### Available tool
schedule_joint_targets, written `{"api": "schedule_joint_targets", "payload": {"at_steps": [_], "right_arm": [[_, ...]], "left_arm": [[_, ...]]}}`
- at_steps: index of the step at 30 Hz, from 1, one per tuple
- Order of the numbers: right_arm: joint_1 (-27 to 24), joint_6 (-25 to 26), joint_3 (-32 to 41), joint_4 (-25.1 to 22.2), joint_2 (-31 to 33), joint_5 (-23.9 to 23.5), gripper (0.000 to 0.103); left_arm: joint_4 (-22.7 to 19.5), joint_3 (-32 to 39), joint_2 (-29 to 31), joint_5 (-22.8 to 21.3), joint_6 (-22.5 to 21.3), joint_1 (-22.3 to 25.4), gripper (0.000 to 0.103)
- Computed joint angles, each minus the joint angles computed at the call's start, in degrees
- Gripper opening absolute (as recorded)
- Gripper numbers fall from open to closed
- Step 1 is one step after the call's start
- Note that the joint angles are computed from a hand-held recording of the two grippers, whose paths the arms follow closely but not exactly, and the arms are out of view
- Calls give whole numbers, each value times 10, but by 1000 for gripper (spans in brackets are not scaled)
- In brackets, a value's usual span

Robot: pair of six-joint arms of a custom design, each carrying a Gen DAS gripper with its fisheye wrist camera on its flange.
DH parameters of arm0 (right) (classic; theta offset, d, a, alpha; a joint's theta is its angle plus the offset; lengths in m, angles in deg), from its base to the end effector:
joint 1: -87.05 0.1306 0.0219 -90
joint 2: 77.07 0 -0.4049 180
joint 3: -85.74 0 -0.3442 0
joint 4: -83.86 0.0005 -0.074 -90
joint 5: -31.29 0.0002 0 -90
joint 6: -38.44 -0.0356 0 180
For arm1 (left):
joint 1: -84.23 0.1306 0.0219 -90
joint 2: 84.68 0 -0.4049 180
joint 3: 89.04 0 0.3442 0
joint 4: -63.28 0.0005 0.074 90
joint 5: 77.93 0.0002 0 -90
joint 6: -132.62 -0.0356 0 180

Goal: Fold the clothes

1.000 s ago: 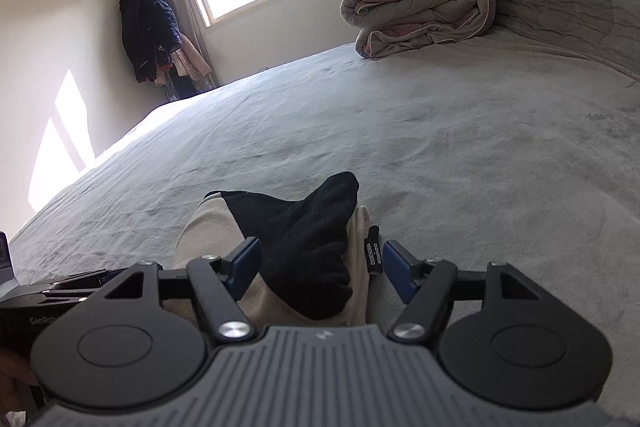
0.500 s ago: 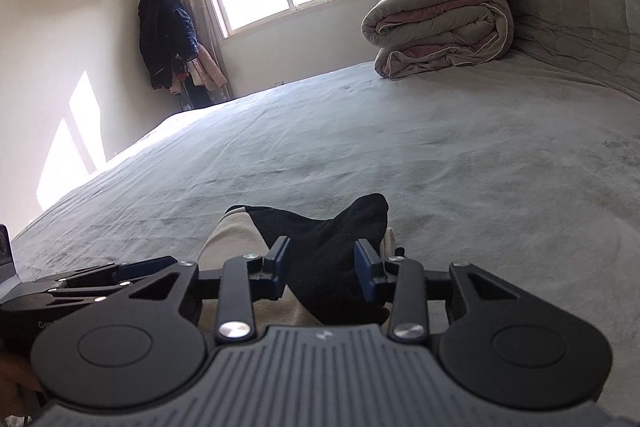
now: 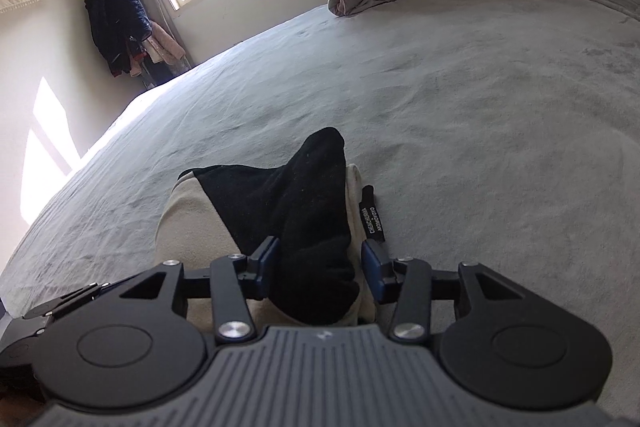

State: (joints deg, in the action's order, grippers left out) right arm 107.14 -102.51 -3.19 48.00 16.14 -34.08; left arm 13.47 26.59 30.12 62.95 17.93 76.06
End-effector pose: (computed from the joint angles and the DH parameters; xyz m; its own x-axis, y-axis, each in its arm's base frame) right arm 0.4488 0.1478 0.4564 -0.3672 0.6174 -0.6957 0.4466 0.7731 0.4503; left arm 0.5890 -0.1130 0.4302 -0.4306 0.3281 -0.8408 0.8514 0.4569 -0.2577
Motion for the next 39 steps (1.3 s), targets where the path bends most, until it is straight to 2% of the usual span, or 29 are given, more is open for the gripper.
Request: {"api": "schedule_joint_targets", "payload": {"at_steps": [3, 7, 11, 15, 20, 27, 32, 33, 35, 36, 39], "right_arm": [[-3, -31, -15, 13, -21, -6, 47], [0, -39, -21, 11, -43, 7, 49], [6, -44, -37, 46, -62, 0, 48], [11, -7, -31, 76, -57, 0, 41], [9, 60, -1, 93, -19, -1, 32], [13, 163, 66, 65, 55, 36, 31], [5, 182, 80, 43, 81, 57, 30], [2, 181, 78, 39, 83, 58, 22], [-4, 179, 66, 44, 79, 54, 19], [-6, 178, 59, 48, 75, 52, 14], [-8, 172, 48, 58, 64, 46, 14]], "left_arm": [[1, -1, 0, 1, 6, 0, 67], [3, -5, -1, 1, 7, 1, 67], [9, -9, -4, -1, 9, -1, 68], [20, -17, -7, -3, 11, -2, 68], [41, -29, -11, -2, 18, -1, 69], [56, -38, -12, 0, 17, -1, 69], [53, -38, -12, 4, 10, 0, 69], [52, -37, -11, 5, 8, 1, 69], [49, -36, -11, 6, 5, 1, 69], [48, -35, -10, 7, 3, 1, 69], [44, -34, -10, 7, 1, 1, 69]]}}
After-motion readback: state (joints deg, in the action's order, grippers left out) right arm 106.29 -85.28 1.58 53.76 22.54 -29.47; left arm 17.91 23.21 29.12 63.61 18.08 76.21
